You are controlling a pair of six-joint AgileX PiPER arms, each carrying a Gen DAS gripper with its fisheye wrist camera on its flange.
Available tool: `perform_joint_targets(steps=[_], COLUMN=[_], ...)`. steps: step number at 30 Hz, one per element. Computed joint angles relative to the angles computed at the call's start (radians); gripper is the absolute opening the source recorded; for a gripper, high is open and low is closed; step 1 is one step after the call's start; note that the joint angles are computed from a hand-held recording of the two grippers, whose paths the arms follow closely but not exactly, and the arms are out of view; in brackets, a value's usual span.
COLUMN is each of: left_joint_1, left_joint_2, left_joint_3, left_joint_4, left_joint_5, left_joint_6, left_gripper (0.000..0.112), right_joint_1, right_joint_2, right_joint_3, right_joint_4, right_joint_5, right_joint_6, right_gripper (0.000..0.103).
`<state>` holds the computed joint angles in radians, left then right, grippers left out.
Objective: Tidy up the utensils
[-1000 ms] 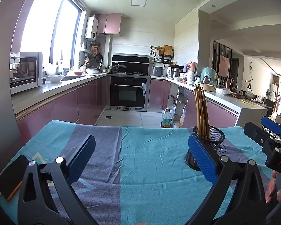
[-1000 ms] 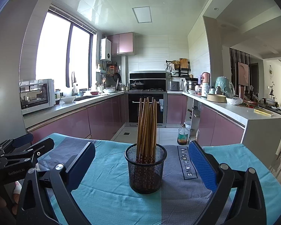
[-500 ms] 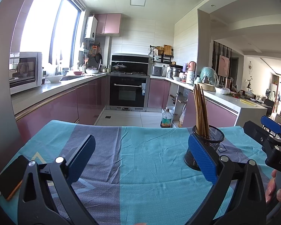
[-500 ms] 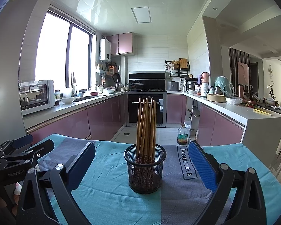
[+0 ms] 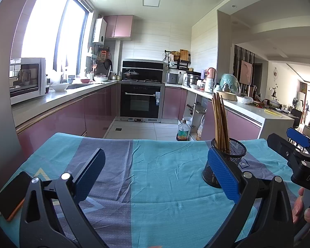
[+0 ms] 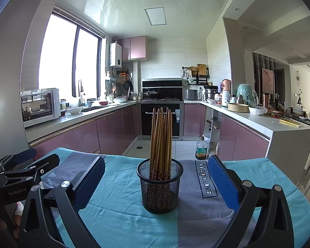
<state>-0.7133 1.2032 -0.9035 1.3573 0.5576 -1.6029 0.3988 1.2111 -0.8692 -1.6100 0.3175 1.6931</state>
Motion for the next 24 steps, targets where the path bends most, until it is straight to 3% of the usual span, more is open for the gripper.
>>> perform_joint_targets(steps=[24], left_joint_1=[-0.002], left_joint_2=[0.002], left_joint_3=[-0.003], left_joint_4=[-0.001], left_joint_5=[0.003], left_joint_6=[0.001], left_gripper=[0.098], right_joint_1=[0.005], right_joint_2=[0.003], right_joint_3=[-0.006], right_joint_4=[0.017], right_joint_5=[0.006], right_joint_6=[-0.011], right_gripper=[0.096])
